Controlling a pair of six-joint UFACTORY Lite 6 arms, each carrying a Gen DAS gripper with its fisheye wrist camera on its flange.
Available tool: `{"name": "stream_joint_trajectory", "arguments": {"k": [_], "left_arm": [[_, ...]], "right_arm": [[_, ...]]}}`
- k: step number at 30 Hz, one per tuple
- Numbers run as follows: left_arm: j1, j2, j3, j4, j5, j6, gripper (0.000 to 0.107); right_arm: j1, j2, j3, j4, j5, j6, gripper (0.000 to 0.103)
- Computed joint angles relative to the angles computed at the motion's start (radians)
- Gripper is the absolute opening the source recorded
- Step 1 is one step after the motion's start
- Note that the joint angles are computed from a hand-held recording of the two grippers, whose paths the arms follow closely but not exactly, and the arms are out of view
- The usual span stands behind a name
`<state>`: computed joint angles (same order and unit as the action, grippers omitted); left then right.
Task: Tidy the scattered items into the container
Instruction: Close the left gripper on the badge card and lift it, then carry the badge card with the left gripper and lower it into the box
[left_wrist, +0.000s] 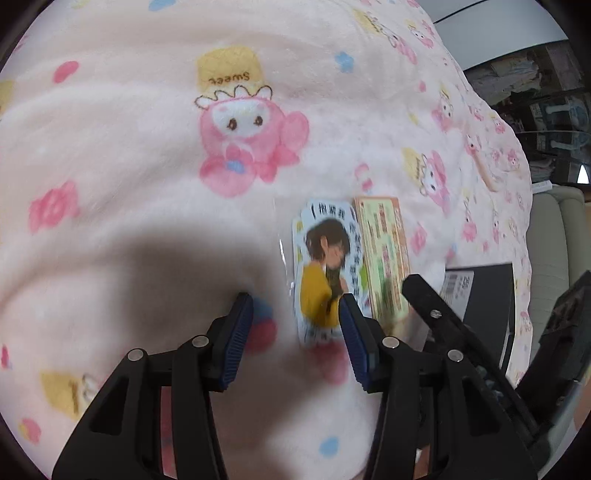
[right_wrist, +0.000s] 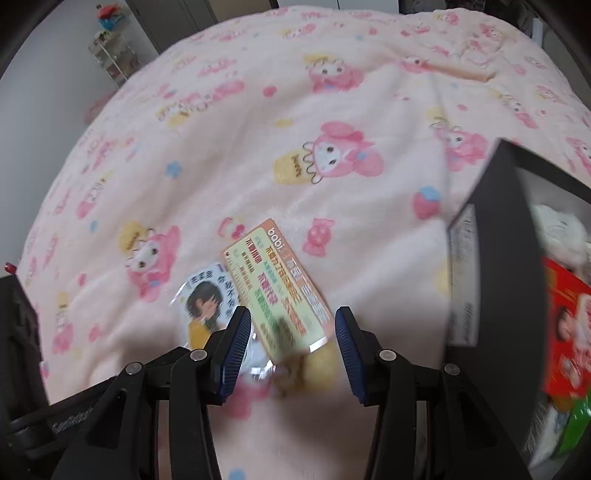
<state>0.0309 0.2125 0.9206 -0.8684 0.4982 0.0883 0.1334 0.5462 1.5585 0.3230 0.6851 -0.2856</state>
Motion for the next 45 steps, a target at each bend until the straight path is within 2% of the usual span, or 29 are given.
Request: {"name": "stream_joint_trajectory", "arguments": {"k": [3, 4, 6, 8, 9, 10, 12, 13, 15, 17, 19, 21, 23, 24, 25, 28, 30, 35, 38, 39, 41, 42, 43, 45], "left_arm": [[0.021, 0.065, 0.026, -0.105, 0.015, 0.112, 0.048], [0.031, 0.078, 0.026, -0.153, 0.025, 0.155, 0.053], [0.044, 0.091, 0.024, -0.238, 0.048, 0.238, 0.061], [0.050, 0.088, 0.020, -0.267, 0.052, 0.266, 0.060], [0.057, 0.080, 0.006, -0.307, 0.062, 0.314, 0.052], [0.065, 0.069, -0.007, -0.344, 0.081, 0.360, 0.036], [0.055, 0.033, -0.034, -0.347, 0.071, 0.371, 0.016], [0.053, 0.017, -0.047, -0.352, 0.072, 0.378, 0.010], [0.039, -0.051, -0.093, -0.342, 0.062, 0.355, 0.008], [0.022, -0.135, -0.133, -0.245, 0.047, 0.257, 0.007], [0.029, -0.228, -0.184, -0.177, 0.088, 0.205, 0.007], [0.029, -0.292, -0.222, -0.116, 0.144, 0.177, 0.010], [0.035, -0.345, -0.248, -0.071, 0.216, 0.163, 0.026], [0.047, -0.381, -0.265, -0.043, 0.232, 0.146, 0.043], [0.054, -0.427, -0.283, 0.004, 0.224, 0.104, 0.053], [0.106, -0.468, -0.296, 0.114, 0.202, 0.010, 0.053], [0.159, -0.438, -0.307, 0.042, 0.200, 0.079, 0.053], [0.071, -0.212, -0.191, 0.011, 0.135, 0.118, 0.053], [0.028, -0.038, -0.091, 0.003, 0.130, 0.134, 0.054], [0.021, -0.011, -0.080, -0.012, 0.132, 0.150, 0.052], [0.006, -0.064, -0.101, 0.006, 0.113, 0.149, 0.035], [0.004, -0.111, -0.126, 0.000, 0.107, 0.161, 0.025], [0.005, -0.149, -0.146, -0.016, 0.115, 0.175, 0.019], [-0.003, -0.238, -0.189, -0.042, 0.136, 0.190, 0.016]], "right_arm": [[0.028, 0.074, 0.052, -0.107, -0.033, 0.102, 0.044], [0.030, 0.118, 0.089, -0.117, -0.013, 0.114, 0.045], [0.018, 0.170, 0.130, -0.057, 0.017, 0.068, 0.054], [0.002, 0.178, 0.132, 0.023, 0.032, -0.005, 0.054], [-0.007, 0.173, 0.127, 0.069, 0.048, -0.051, 0.054], [-0.015, 0.160, 0.111, 0.119, 0.071, -0.105, 0.052], [-0.020, 0.132, 0.075, 0.175, 0.098, -0.171, 0.038], [-0.024, 0.107, 0.042, 0.208, 0.115, -0.210, 0.034], [-0.041, 0.064, -0.015, 0.294, 0.163, -0.284, 0.023], [-0.055, -0.021, -0.106, 0.333, 0.174, -0.323, 0.020], [-0.089, -0.138, -0.218, 0.388, 0.203, -0.389, 0.016], [-0.112, -0.229, -0.276, 0.402, 0.241, -0.404, 0.015], [-0.158, -0.317, -0.332, 0.410, 0.304, -0.437, 0.015], [-0.176, -0.366, -0.376, 0.406, 0.318, -0.451, 0.015], [-0.195, -0.417, -0.421, 0.392, 0.334, -0.465, 0.015], [-0.216, -0.467, -0.489, 0.336, 0.319, -0.466, 0.015], [-0.203, -0.465, -0.507, 0.301, 0.285, -0.460, 0.015], [-0.168, -0.392, -0.459, 0.252, 0.240, -0.429, 0.030], [-0.135, -0.326, -0.423, 0.237, 0.201, -0.413, 0.032], [-0.136, -0.302, -0.408, 0.251, 0.207, -0.419, 0.032], [-0.147, -0.283, -0.395, 0.294, 0.231, -0.429, 0.029], [-0.158, -0.282, -0.391, 0.324, 0.248, -0.443, 0.019], [-0.172, -0.294, -0.393, 0.353, 0.272, -0.467, 0.016], [-0.186, -0.344, -0.413, 0.370, 0.292, -0.487, 0.016]]}}
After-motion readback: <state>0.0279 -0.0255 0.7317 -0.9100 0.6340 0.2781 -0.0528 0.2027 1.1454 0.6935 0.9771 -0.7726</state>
